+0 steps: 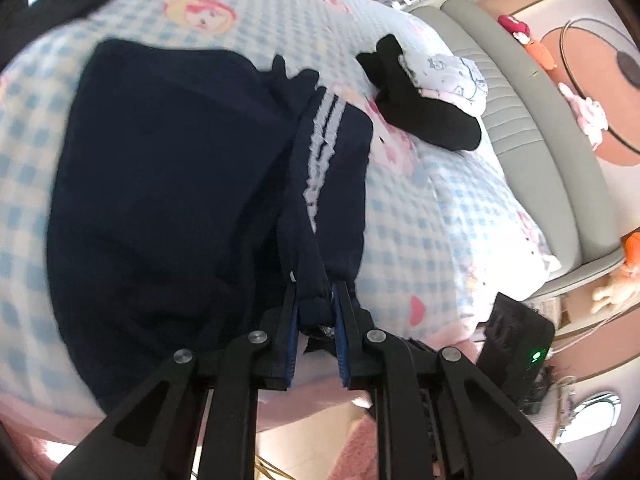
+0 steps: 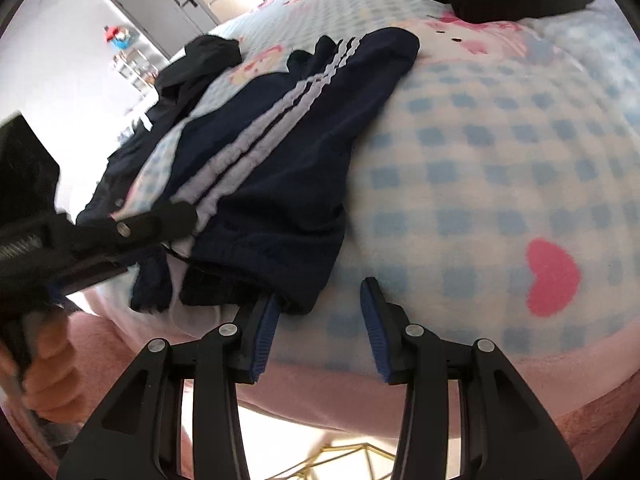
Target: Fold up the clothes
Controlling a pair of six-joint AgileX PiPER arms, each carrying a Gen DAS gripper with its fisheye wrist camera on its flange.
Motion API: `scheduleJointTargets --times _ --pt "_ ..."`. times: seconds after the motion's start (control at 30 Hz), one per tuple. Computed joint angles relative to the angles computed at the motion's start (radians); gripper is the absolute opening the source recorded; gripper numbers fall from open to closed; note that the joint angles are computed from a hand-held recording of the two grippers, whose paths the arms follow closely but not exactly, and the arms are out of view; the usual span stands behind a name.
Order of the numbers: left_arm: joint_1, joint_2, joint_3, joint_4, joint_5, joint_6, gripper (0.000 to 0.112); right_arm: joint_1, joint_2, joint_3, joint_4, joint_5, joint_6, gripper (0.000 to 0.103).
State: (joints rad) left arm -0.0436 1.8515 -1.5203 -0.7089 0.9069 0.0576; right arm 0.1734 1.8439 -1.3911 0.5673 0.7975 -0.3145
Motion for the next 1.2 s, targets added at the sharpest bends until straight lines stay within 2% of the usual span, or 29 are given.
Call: scheduleJointTargets --times 0.17,0.3,0.4,0.53,0.67,0.8,0.9,1.0,1.07,1.13,1.2 --pt "-0.018 0.05 -0.03 0.04 0.015 -0.054 0.017 -0.004 -0.009 0.025 0.01 -0.022 -0.014 0.039" --pt "-0.05 0.018 -0.01 0.109 -0.025 -0.08 0.013 -0.008 -0.021 0.033 -0.011 -0.032 0.018 0.039" --pt "-0.057 -0.006 -0.028 0.135 -0.019 -0.075 0.012 -0.002 -0.003 -0.003 -0.064 0.011 0.034 0.039" --pt "-0.05 -0.053 -0.04 0.156 -0.018 -0.063 0.012 -0.008 0.01 -0.037 -0.053 0.049 0.042 0.043" --pt "-0.012 -0.154 0.088 0.143 -0.064 -0.029 0.012 0.011 0.007 -0.052 -0.072 0.049 0.065 0.049" --pt "0.065 -0.244 0.224 0.1 -0.088 0.024 0.012 0.037 0.011 -0.076 -0.088 0.052 0.084 0.049" --pt "0.094 -0.268 0.236 0.092 -0.085 0.014 0.012 0.059 0.017 -0.093 -0.105 0.053 0.109 0.049" --pt "0.076 -0.242 0.199 0.138 -0.128 -0.043 0.012 0.082 0.014 -0.099 -0.163 0.046 0.156 0.049" --pt "0.108 -0.258 0.209 0.137 -0.123 -0.021 0.011 0.094 0.013 -0.101 -0.223 0.043 0.205 0.049" --pt "0.155 -0.27 0.23 0.091 -0.091 0.04 0.011 0.077 0.016 -0.099 -0.195 0.057 0.191 0.049" --pt "0.139 -0.257 0.241 0.117 -0.109 0.019 0.012 0.054 0.014 -0.094 -0.144 0.07 0.165 0.049"
